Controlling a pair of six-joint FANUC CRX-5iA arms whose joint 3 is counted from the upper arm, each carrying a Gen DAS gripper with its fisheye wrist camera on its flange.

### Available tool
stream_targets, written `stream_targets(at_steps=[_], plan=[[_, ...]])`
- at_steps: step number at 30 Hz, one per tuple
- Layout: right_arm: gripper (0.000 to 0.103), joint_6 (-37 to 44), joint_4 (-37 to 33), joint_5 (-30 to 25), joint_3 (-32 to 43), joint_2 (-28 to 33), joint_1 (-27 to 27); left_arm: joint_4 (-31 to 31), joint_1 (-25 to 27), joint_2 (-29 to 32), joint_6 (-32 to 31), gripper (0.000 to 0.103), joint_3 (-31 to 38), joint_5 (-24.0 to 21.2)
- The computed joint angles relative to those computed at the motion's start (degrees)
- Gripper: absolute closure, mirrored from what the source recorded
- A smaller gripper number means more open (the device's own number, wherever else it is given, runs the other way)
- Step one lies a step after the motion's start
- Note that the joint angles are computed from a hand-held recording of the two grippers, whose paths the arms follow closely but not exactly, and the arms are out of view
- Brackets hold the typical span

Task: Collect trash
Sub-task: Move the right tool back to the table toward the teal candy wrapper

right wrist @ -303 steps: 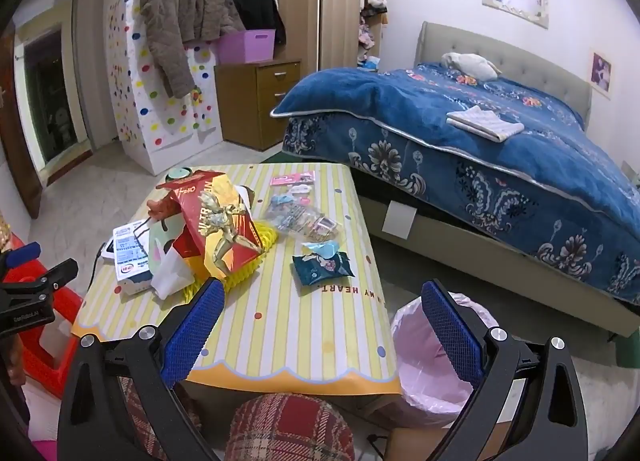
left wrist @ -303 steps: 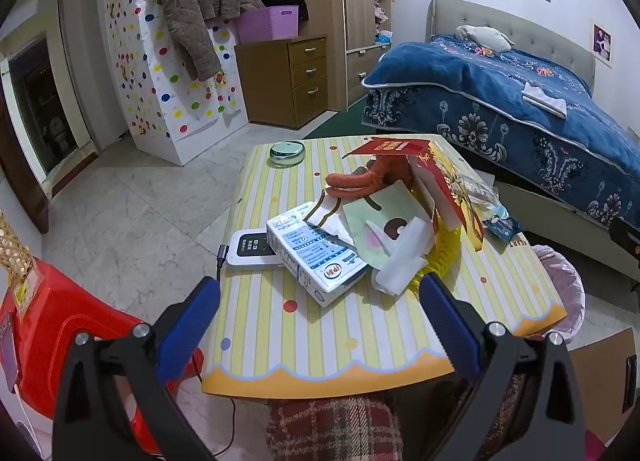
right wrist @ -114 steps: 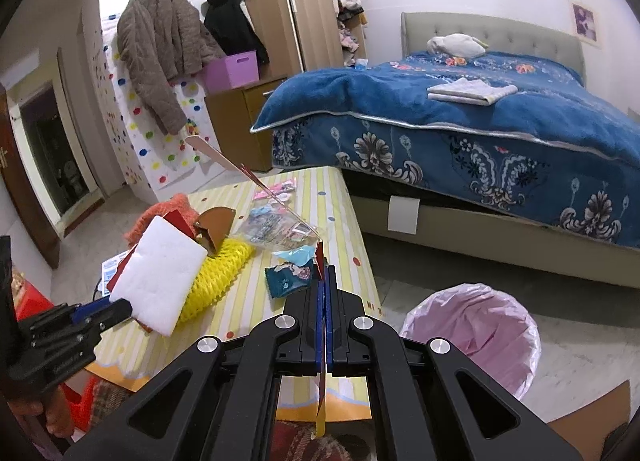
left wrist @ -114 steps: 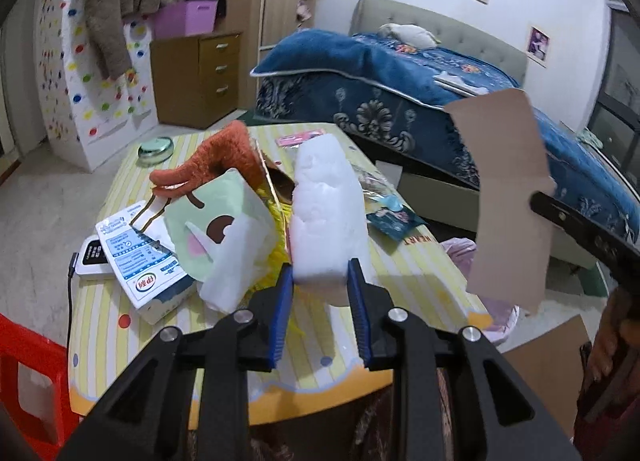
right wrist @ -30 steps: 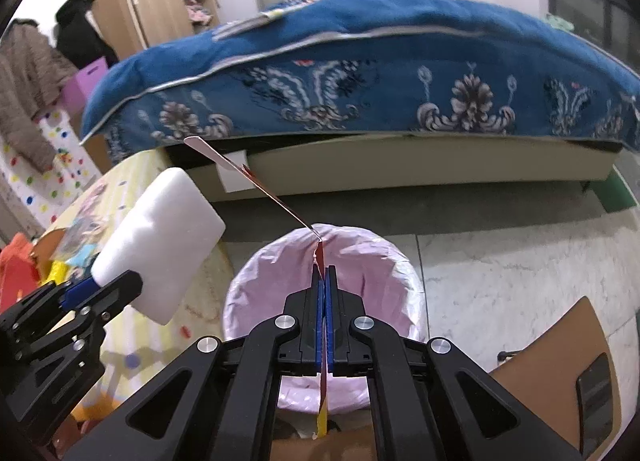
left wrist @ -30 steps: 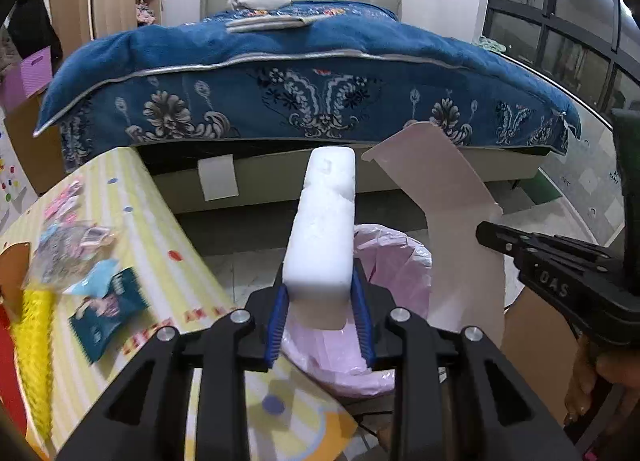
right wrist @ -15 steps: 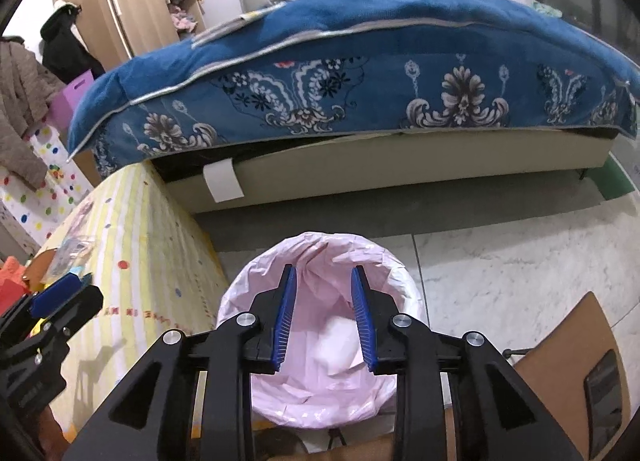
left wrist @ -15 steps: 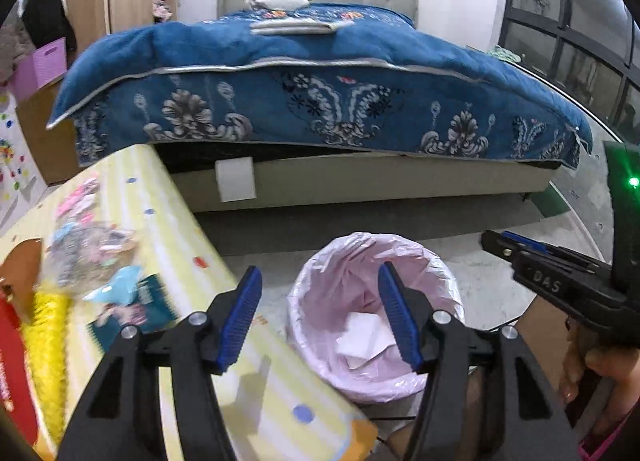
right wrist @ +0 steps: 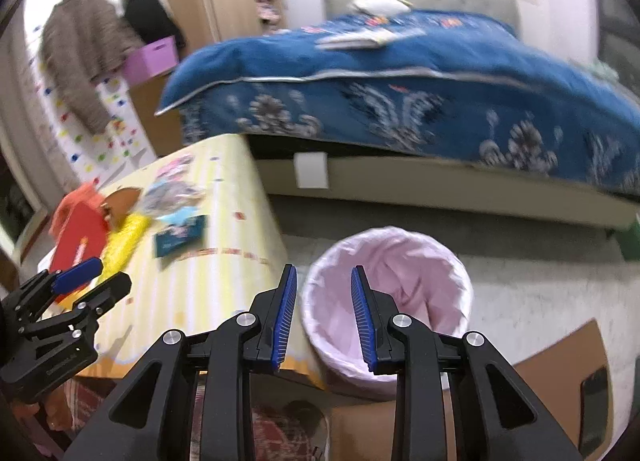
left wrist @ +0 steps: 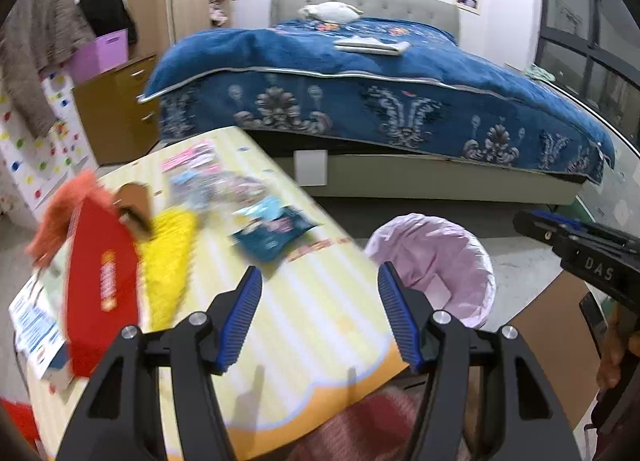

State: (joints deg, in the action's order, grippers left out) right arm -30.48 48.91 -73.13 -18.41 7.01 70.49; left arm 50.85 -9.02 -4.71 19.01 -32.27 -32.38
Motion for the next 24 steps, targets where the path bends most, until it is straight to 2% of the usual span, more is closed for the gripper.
stream_targets(at_steps=[3, 7, 12, 20, 24], plan=[[0.071, 3.19, 0.97, 1.18, 3.0, 2.16, -0.35, 0.19, 3.05, -1.87, -0.27, 0.044, -1.26, -0.22], [0.059, 8.92, 1.11, 3.75, 7.17, 5.41, -1.29, 0.99, 7.32, -3.94, -0.69, 0.044, -2.56, -0.21], [0.048, 15.1, 1.15, 6.48, 11.63, 9.06, -2.69, 1.74, 11.51, -5.13, -0.76, 0.039, -3.12, 1.06], [0.045, 27.72, -0.26, 9.87, 20.11, 15.65, -6.98, 1.94, 15.55, -3.31, 0.81, 0.038, -0.73, 3.0], [0.037, 33.84, -1.19, 11.3, 24.4, 19.28, -9.49, 1.08, 16.35, -0.43, 3.53, 0.037, 2.57, 4.62]])
